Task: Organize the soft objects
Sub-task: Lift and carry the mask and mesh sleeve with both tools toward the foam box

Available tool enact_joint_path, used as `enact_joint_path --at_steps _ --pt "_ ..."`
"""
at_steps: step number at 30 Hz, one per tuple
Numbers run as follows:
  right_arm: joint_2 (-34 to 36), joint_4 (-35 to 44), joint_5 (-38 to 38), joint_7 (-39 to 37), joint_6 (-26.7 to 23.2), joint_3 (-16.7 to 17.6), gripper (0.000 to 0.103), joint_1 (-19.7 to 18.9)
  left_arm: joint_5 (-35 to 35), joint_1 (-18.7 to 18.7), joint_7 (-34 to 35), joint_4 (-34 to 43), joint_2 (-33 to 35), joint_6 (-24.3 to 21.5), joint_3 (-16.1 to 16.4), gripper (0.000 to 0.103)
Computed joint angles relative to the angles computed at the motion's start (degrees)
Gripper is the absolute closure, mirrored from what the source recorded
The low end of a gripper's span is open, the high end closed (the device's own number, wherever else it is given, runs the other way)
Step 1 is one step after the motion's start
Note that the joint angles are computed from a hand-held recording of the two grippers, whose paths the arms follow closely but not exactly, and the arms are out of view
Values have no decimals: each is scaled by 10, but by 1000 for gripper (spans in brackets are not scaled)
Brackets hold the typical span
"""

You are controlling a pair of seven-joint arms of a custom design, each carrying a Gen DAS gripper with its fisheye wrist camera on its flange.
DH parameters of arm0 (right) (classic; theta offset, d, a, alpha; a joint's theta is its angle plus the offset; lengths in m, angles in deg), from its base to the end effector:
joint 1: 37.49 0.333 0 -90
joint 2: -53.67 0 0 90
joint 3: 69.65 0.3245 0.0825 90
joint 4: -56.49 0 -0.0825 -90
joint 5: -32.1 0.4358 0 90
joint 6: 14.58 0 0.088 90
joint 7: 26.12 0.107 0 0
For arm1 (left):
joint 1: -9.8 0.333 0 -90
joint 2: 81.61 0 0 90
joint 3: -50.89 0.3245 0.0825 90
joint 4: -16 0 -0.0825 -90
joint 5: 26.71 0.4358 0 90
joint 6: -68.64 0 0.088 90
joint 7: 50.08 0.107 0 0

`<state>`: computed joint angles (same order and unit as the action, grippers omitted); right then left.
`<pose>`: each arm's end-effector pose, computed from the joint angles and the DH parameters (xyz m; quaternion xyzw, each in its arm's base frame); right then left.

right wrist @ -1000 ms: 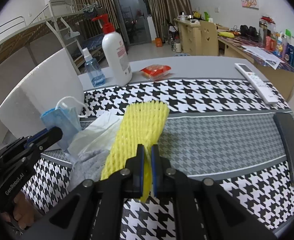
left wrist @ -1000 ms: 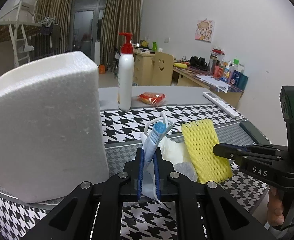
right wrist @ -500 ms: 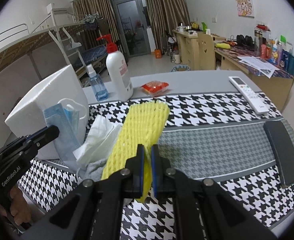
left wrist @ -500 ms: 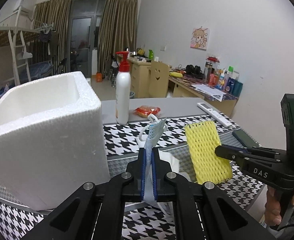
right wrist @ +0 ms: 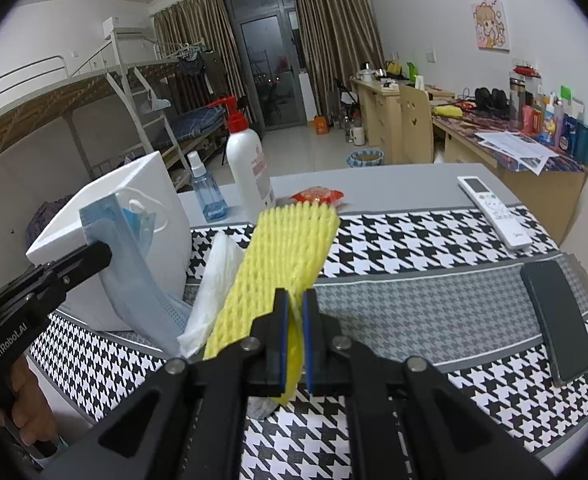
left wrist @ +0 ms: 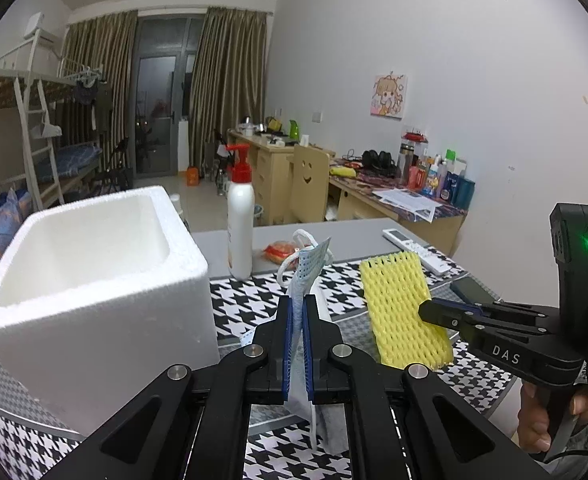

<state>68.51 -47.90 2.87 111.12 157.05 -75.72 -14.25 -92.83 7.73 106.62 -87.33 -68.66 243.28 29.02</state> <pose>0.6729 0.2513 0.4812 -0.6185 0.6425 -0.2447 0.3805 0.6710 -0.1986 0.4936 -0.4630 0.7153 -0.4717 0.2269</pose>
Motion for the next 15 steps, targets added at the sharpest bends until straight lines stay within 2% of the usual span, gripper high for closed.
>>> enact_joint_path --at_steps 15 --pt "-7 5 -51 36 20 -19 94 14 -86 3 98 9 -9 46 -13 98"
